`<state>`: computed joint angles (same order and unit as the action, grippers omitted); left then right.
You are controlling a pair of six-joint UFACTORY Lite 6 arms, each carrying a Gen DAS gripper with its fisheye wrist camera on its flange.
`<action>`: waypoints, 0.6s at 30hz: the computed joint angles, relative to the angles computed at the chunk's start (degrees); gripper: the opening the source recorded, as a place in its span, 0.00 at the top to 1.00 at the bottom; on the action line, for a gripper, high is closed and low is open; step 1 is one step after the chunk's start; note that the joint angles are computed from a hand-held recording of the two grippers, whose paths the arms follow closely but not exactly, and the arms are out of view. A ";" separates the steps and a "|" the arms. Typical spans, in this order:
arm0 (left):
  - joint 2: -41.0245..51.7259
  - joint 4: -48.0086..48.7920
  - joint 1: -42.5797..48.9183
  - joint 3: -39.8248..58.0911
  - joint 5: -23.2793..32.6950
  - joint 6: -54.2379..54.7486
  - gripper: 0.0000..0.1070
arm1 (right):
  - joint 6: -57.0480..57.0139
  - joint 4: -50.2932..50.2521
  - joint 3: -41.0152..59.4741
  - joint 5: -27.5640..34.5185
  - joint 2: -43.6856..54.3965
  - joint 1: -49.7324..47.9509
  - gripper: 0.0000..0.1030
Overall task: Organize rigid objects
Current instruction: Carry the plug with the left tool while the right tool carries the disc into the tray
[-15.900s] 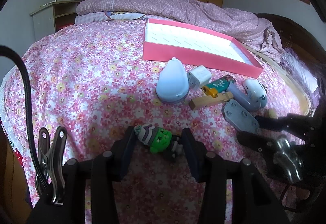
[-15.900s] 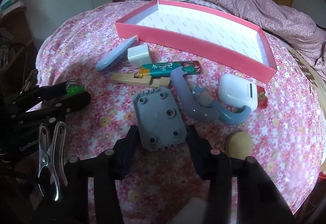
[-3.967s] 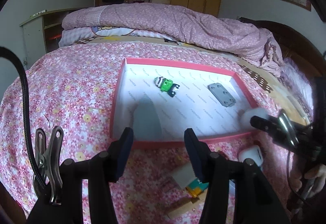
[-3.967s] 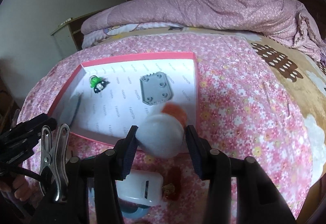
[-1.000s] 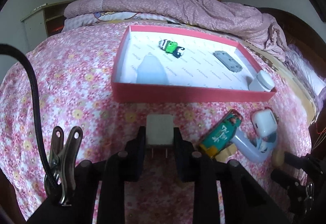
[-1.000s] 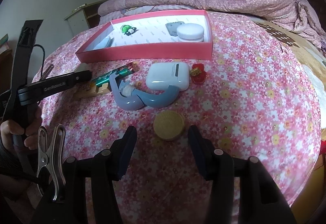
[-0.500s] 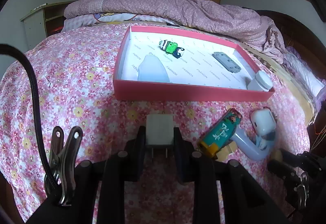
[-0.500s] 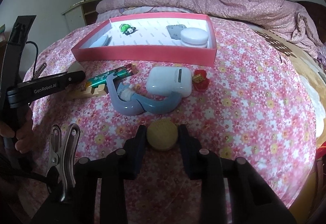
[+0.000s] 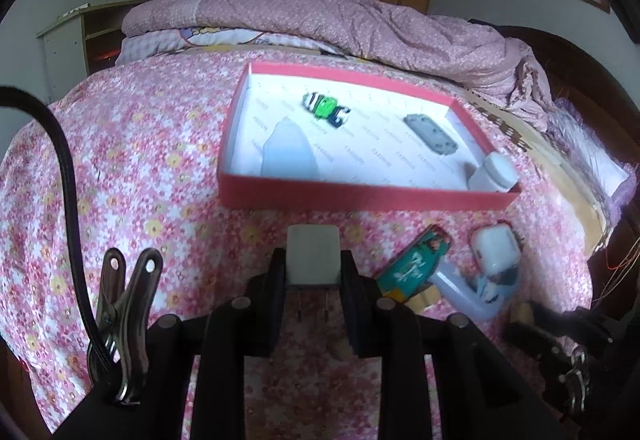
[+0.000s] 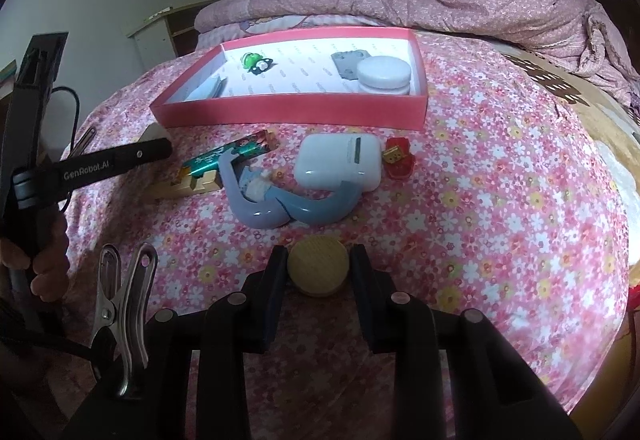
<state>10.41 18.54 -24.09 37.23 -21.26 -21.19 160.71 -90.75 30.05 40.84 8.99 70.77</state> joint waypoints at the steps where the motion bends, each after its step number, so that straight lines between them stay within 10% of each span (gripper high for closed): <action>1: -0.62 0.66 -0.16 0.16 0.39 -0.64 0.76 | -0.04 -0.21 -0.11 -0.09 -0.40 -0.01 0.68; 18: 8.39 19.97 0.85 21.60 8.42 -18.92 0.76 | -5.20 -1.08 -0.83 -2.04 -7.41 -4.08 0.68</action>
